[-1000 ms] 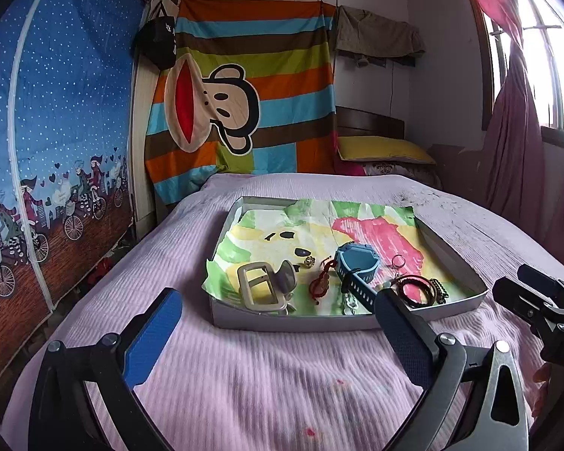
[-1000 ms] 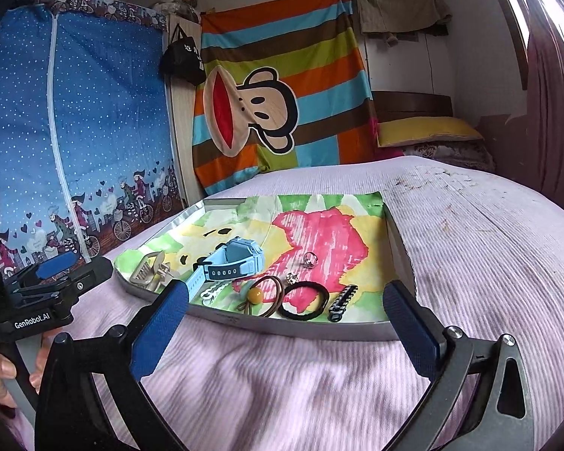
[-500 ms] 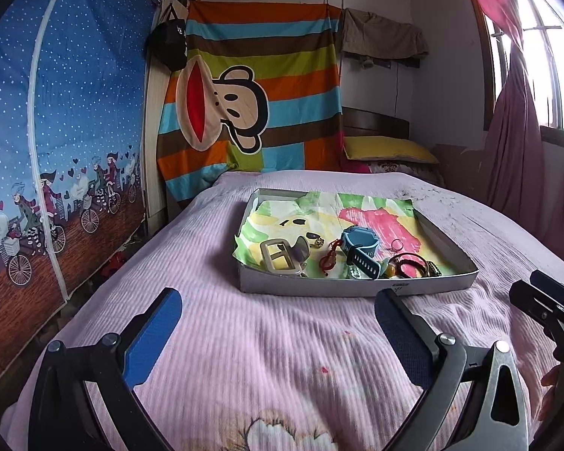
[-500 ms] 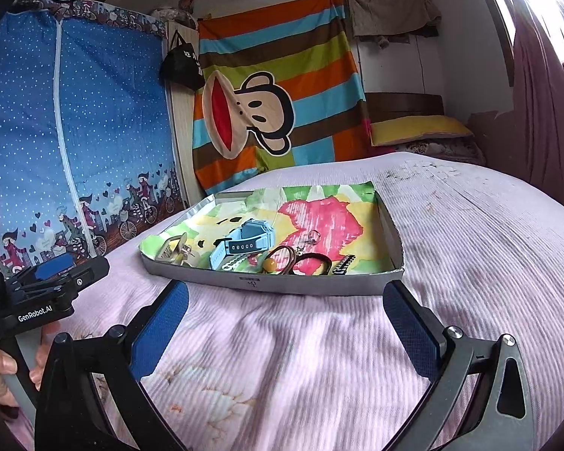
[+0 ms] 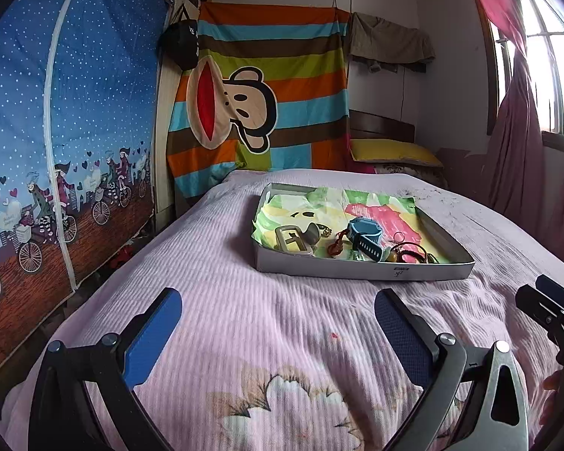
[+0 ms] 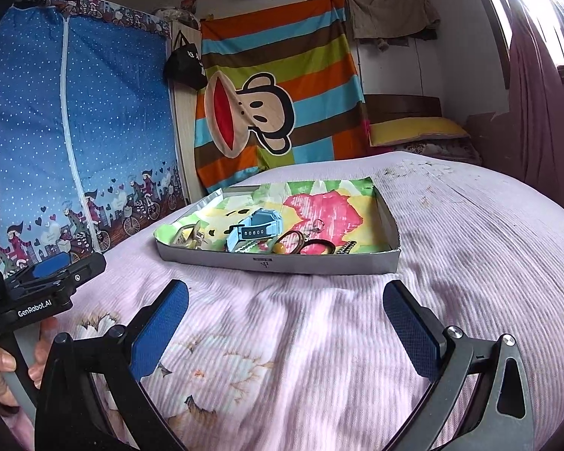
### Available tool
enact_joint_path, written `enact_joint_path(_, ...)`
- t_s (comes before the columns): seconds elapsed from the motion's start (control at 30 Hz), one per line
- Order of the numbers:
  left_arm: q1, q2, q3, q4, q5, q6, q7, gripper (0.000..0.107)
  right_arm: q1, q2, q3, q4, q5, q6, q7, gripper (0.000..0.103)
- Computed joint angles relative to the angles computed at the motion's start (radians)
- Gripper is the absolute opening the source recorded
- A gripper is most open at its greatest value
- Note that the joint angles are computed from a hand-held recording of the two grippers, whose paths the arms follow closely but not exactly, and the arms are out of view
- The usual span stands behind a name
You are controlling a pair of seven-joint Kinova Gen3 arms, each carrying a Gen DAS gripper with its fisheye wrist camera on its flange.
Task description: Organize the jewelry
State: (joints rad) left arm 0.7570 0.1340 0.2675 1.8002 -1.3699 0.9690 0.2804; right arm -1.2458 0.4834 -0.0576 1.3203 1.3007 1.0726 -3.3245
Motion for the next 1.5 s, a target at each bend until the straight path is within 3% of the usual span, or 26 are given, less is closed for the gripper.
enact_joint_path(0.37,0.010,-0.009,0.013,0.039,-0.030,0.027,0.068,0.103,-0.014,-0.007,-0.013,0.039,0.026,0.038,-0.057,0.102)
enact_joint_path(1.5,0.022,0.012,0.008,0.049,-0.051,0.031,0.083,0.103,-0.009,0.001,-0.018,0.046,0.017,0.041,-0.062,0.102)
